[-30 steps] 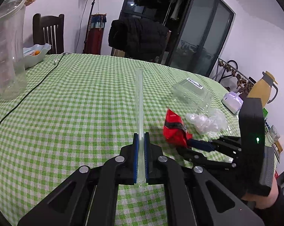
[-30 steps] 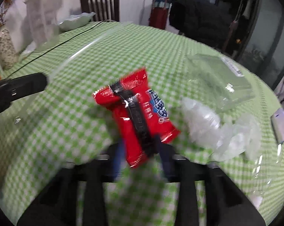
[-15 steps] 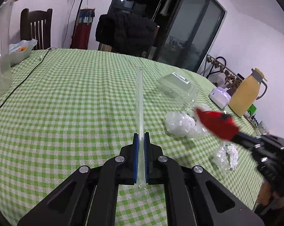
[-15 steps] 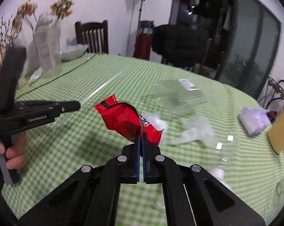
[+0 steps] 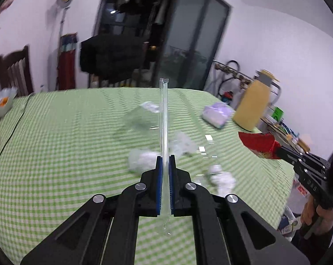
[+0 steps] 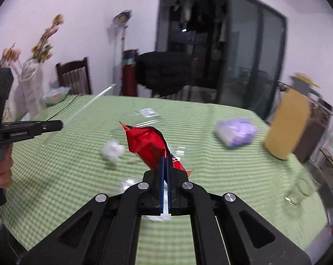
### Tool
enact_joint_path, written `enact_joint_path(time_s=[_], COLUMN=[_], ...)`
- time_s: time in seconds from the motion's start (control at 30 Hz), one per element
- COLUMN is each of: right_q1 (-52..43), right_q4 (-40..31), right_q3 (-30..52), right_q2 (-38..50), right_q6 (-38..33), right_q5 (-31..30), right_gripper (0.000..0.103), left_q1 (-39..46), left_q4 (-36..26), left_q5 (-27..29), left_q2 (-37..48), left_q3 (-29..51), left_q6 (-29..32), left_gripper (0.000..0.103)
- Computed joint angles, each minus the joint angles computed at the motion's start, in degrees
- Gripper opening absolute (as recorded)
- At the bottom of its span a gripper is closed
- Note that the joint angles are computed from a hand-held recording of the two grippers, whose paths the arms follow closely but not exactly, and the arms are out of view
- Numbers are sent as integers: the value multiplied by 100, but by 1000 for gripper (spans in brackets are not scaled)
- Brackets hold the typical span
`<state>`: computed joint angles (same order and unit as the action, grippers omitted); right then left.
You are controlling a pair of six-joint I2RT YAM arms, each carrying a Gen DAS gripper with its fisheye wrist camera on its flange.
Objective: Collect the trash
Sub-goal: 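Carry the red packet and straw to the trash bag and release them inside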
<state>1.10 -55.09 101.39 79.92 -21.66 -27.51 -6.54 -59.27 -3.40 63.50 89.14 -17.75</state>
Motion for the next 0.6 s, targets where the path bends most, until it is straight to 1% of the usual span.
enact_joint_path(time_s=[0.07, 0.17, 0.2, 0.33, 0.4, 0.43, 0.47, 0.53, 0.57, 0.6], right_q1=[-866, -1975, -2478, -3898, -4529, -4753, -4997, -5529, -5693, -5903], right_q4=[-148, -367, -474, -886, -1031, -1090, -1150, -1243, -1284, -1363], right_q3=[86, 255, 336, 634, 730, 792, 858, 972, 1004, 1090], right_q2=[11, 100, 167, 548, 782, 899, 1035, 1364, 1473, 1654], right_q6=[-216, -517, -683, -1314, -1613, -1716, -1826, -2059, -2142, -2260], right_q5=[-451, -1015, -1268, -1875, -2070, -2133, -2195, -2294, -2329, -2353], right_gripper=[2, 2, 2, 2, 2, 2, 2, 2, 2, 2], left_q1=[-961, -1949, -2152, -3107, -3512, -3741, -3853, -4089, -4221, -4319], left_q4=[22, 45, 38, 32, -7, -73, -69, -238, -409, -486], left_q5=[-704, -1262, -1340, -1717, -1824, -1926, -1964, -1896, -1864, -1852], left_q2=[191, 639, 799, 1629, 2140, 2523, 2673, 3309, 3732, 3933], left_q3=[238, 707, 871, 1706, 2232, 2642, 2764, 3464, 3978, 4205], left_q6=[-129, -255, -285, -310, -221, -184, -182, -188, -222, -227], left_gripper=[3, 3, 3, 3, 3, 3, 3, 3, 3, 3])
